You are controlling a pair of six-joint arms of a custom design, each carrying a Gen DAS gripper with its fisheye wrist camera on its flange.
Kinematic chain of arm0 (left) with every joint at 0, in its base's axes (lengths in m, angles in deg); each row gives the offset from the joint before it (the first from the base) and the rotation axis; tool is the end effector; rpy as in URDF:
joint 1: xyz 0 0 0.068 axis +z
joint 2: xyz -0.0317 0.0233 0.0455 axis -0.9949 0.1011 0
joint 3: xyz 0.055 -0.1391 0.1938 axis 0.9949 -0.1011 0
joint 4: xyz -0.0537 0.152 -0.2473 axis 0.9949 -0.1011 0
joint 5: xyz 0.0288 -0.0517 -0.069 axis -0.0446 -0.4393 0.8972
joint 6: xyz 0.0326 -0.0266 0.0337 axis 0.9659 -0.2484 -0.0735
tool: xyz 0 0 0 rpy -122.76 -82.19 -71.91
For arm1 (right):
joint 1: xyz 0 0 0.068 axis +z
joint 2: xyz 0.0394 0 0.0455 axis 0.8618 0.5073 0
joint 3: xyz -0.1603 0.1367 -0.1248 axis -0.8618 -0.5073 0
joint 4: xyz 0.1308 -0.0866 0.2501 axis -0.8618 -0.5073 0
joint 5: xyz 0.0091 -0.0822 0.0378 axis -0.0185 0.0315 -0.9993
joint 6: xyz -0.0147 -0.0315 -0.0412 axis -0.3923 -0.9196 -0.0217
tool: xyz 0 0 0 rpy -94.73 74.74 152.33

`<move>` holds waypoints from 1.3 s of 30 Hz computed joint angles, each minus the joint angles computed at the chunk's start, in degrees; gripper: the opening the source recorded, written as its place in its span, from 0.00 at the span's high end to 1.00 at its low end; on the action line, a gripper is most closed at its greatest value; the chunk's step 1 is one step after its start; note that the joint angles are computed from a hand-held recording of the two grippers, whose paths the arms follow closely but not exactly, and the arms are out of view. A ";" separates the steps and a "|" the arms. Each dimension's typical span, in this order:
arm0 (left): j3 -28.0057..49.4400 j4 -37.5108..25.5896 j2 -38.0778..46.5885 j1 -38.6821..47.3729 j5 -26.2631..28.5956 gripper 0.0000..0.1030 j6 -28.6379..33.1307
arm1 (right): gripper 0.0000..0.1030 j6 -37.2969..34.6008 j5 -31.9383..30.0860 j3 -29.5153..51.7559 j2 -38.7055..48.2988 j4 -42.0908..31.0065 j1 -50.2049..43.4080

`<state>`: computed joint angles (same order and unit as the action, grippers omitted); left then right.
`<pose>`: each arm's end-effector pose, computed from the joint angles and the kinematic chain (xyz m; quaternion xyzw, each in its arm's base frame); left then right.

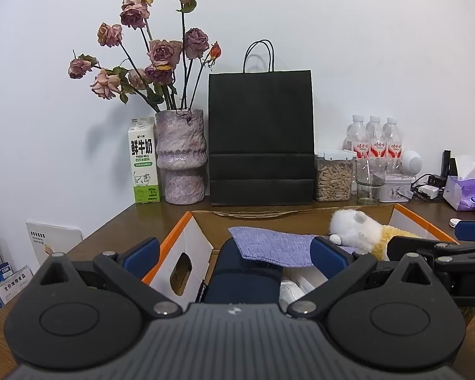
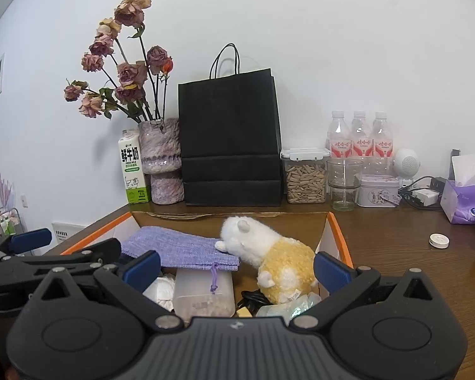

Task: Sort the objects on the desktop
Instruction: 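Withdraw both grippers from the box back over the table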

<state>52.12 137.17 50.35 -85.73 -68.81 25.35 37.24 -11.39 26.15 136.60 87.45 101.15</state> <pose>0.3427 -0.0163 0.0689 0.1136 0.7828 -0.0561 0.6093 0.2811 0.2180 0.0790 0.0681 0.8078 0.0147 0.5853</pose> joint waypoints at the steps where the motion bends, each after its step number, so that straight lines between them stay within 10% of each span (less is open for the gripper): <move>1: -0.04 0.02 0.00 0.02 0.05 0.00 0.03 | 0.00 -0.04 0.04 -0.13 0.04 0.18 0.07; 39: -13.45 17.64 1.17 7.27 4.26 0.00 0.58 | 0.00 4.56 13.33 -6.35 1.44 0.87 11.95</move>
<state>38.67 154.81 51.51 -78.46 -64.55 25.93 41.81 1.94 19.80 138.04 88.32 113.09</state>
